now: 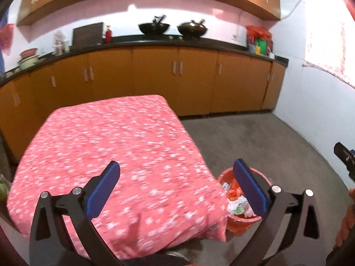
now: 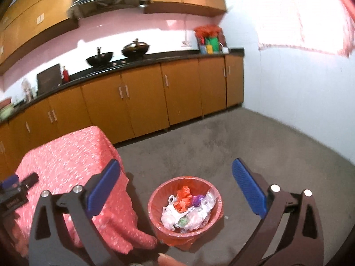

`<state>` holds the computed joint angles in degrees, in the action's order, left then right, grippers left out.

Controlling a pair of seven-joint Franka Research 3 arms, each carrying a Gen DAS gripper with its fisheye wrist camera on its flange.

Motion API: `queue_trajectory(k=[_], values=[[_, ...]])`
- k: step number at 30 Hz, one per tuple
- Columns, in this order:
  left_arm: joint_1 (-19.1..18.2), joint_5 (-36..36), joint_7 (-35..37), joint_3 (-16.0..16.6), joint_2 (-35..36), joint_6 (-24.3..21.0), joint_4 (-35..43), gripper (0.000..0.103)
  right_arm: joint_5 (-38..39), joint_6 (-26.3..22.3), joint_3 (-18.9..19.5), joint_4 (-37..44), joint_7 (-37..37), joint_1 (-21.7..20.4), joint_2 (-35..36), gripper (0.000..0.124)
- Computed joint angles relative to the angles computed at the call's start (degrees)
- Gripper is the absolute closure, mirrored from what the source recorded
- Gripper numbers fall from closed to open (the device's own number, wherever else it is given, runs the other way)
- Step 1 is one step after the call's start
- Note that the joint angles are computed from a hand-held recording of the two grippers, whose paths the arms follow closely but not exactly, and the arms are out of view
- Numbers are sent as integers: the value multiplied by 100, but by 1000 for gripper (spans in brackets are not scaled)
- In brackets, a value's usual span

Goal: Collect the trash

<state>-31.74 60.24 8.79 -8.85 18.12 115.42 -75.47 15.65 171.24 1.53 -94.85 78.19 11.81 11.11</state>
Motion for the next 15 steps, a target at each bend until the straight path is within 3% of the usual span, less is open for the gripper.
queue_trajectory(k=[3,8,13,15], values=[[-26,169,-267,-74,-486,-118,-586,2,-306,219,-69,-445,199,197,-345,25],[25,540,-546,-408,-1047,-538,-1314,2,-1473,640,-238,-1153,1137,474,-812,25],[158,682,-696,-697,-1392,-718,-1774,2,-2044,757,-53,-1567,1671,403,-1094,25],[221,696,-788,-770,-1499,-702,-1917,2,-2724,940,49,-1754,2251,286,-1195,25]])
